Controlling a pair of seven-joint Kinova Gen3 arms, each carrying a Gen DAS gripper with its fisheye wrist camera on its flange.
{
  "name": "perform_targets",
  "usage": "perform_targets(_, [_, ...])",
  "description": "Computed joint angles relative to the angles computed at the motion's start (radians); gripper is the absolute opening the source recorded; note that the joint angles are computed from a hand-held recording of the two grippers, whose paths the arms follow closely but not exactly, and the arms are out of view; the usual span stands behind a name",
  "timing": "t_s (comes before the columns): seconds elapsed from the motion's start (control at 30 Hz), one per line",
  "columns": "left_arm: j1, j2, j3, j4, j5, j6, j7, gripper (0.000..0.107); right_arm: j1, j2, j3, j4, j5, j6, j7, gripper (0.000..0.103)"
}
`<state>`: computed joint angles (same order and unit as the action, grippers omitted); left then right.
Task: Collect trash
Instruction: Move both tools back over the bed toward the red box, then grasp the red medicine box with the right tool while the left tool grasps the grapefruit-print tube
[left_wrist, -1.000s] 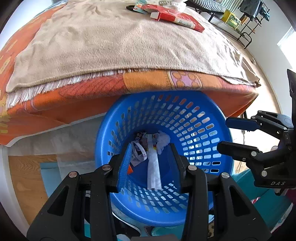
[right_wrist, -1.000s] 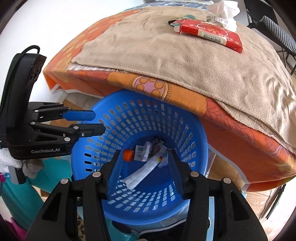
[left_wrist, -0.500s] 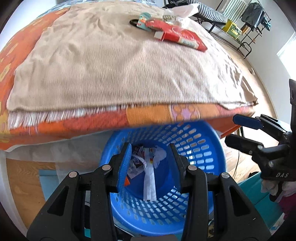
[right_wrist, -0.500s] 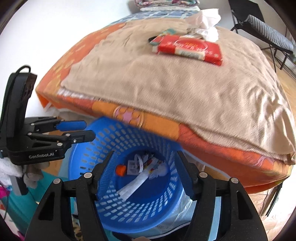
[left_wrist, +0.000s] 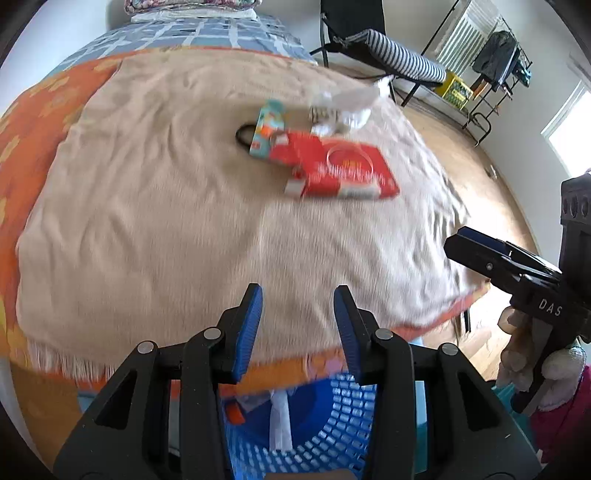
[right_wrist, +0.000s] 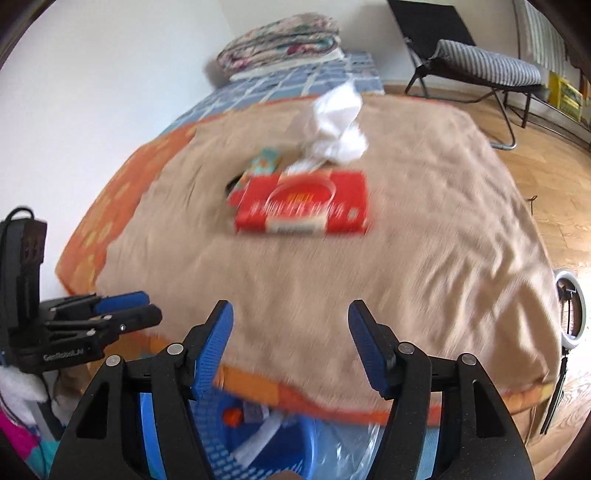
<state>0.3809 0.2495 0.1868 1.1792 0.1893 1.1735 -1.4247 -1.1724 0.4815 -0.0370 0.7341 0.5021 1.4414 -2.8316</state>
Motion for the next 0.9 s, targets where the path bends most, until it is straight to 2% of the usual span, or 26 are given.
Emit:
perform_targets(0.2, [0.001,0.073,-0.003,-0.107,-0.004,0.017,-0.005,0.041,0.072,0.026,0.007,-0.056,-0.038,0.000,0.063,0.065])
perform_targets(0.33, [0.005,0.118,-0.011,-0.173,-0.016,0.028,-0.005,0.041,0.131,0.014,-0.003,-0.008,-0.109,-0.067,0.050,0.065])
perform_targets(0.47, [0.010,0.159,-0.021,-0.239,-0.032,0.037,0.000,0.041,0.175,0.031,-0.002,-0.020,-0.149,-0.067,0.061,0.065])
perform_targets(0.53, [0.008,0.177,-0.025,-0.263,-0.033,0.042,0.002,0.041,0.200,0.022,-0.005,0.002,-0.164,-0.106,0.077,0.065])
perform_targets(0.7, [-0.002,0.229,-0.029,-0.337,-0.022,0.060,0.014,0.041,0.259,0.042,-0.018,-0.036,-0.205,-0.153,0.198,0.065])
perform_targets(0.9, [-0.014,0.302,-0.028,-0.449,0.006,0.090,0.035,0.041,0.349,0.114,-0.029,-0.127,-0.321,-0.171,0.339,0.065])
